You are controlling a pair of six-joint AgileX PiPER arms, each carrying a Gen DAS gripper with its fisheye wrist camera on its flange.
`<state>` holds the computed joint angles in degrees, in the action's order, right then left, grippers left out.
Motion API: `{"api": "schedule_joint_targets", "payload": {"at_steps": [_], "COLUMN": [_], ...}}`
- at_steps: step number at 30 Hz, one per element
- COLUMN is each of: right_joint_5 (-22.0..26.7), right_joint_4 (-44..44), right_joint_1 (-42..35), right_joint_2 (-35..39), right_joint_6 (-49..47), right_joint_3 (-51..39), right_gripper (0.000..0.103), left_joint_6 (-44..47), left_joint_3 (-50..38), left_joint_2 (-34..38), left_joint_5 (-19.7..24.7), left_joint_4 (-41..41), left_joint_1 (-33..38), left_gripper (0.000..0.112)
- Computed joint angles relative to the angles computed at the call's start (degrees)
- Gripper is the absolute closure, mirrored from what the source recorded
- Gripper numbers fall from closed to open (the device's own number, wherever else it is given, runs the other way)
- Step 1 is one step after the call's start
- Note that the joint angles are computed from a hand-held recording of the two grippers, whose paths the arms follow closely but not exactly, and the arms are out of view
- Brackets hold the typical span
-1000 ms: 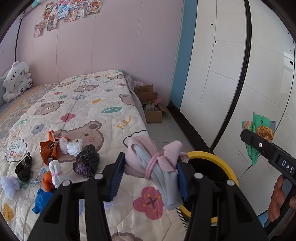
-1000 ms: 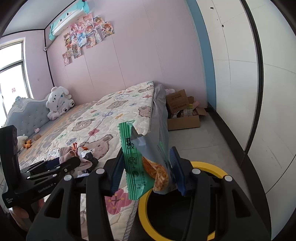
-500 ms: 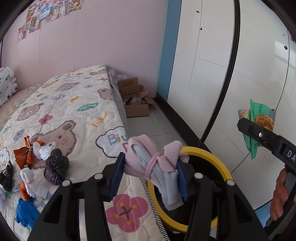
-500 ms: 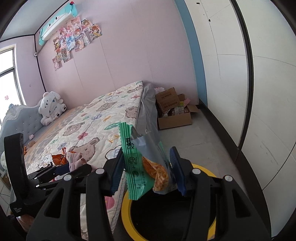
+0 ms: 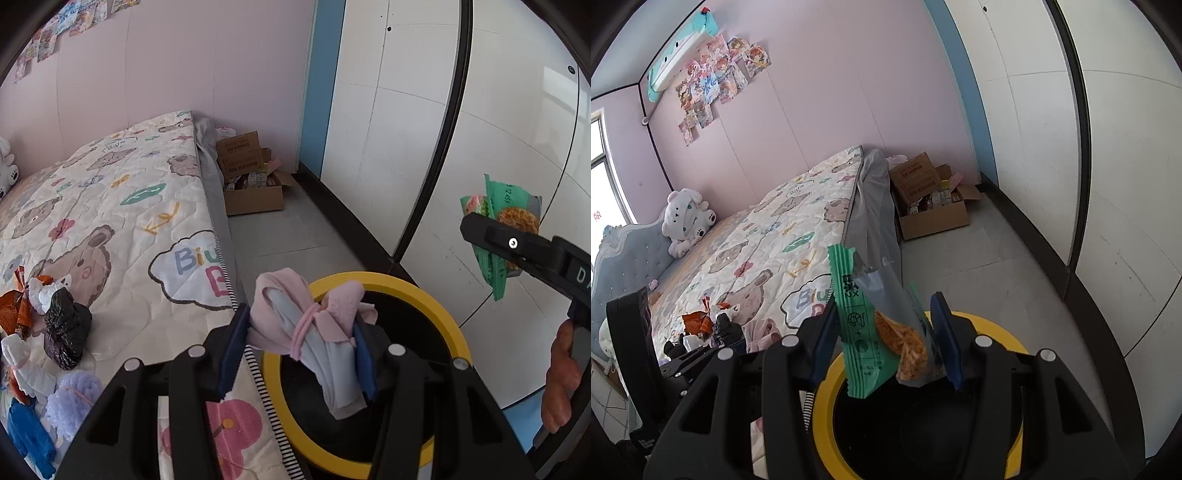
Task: Collect trash
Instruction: 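Open both tools to drop the bag and bundle into the bin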
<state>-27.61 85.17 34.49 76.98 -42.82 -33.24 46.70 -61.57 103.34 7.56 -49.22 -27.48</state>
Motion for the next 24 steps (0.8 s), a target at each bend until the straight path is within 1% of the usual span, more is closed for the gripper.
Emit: {"api": "schedule_joint_targets", "payload": {"at_steps": [3, 4, 7, 10, 11, 13, 15, 18, 19, 20, 21, 22, 24], "right_joint_5": [2.83, 3.62, 4.77, 5.55, 5.59, 5.33, 5.19, 4.47, 4.32, 3.94, 3.43, 2.79, 2.33], "right_joint_4": [-4.96, -6.21, -9.72, -12.70, -12.97, -12.88, -12.71, -12.03, -12.09, -11.22, -10.20, -9.53, -8.59], "right_joint_1": [-2.99, -3.90, -5.34, -6.29, -6.44, -6.21, -6.34, -6.45, -6.57, -6.43, -6.23, -5.90, -5.77], "right_joint_2": [1.38, 1.86, 2.81, 3.47, 3.78, 3.74, 3.63, 2.82, 2.43, 2.07, 1.70, 1.15, 0.01], "right_joint_6": [5.34, 6.55, 10.37, 13.50, 13.83, 14.33, 14.65, 14.51, 14.83, 14.31, 13.58, 13.31, 12.81], "right_joint_3": [0.58, 0.50, 0.78, 1.03, 1.00, 1.28, 1.47, 2.01, 2.31, 2.49, 2.62, 2.90, 3.36], "right_gripper": [0.056, 0.056, 0.054, 0.053, 0.052, 0.051, 0.050, 0.049, 0.048, 0.048, 0.048, 0.048, 0.045], "left_joint_6": [-1.91, -1.15, 3.88, 13.80, 14.94, 13.52, 13.83, 17.60, 19.09, 22.25, 24.99, 26.11, 25.83], "left_joint_3": [-0.94, -1.22, -1.19, -0.52, -0.36, -0.52, -0.54, 0.18, 0.40, 0.67, 0.91, 1.11, 1.23], "left_joint_2": [1.65, 2.06, 2.59, 2.98, 3.15, 3.55, 3.69, 3.08, 2.79, 2.44, 2.14, 1.84, 1.34], "left_joint_5": [-0.35, -0.20, -0.13, -0.64, -0.87, -0.50, -0.43, -1.26, -1.46, -1.38, -1.56, -1.69, -1.26], "left_joint_4": [1.83, 0.96, -3.97, -12.95, -14.09, -13.10, -13.78, -17.68, -19.20, -22.37, -25.27, -26.51, -26.25], "left_joint_1": [-0.54, -0.68, -1.19, -1.77, -2.05, -2.15, -2.15, -2.55, -2.61, -2.56, -2.55, -2.57, -2.24], "left_gripper": [0.064, 0.064, 0.064, 0.063, 0.062, 0.062, 0.058, 0.052, 0.047, 0.040, 0.040, 0.039, 0.035]}}
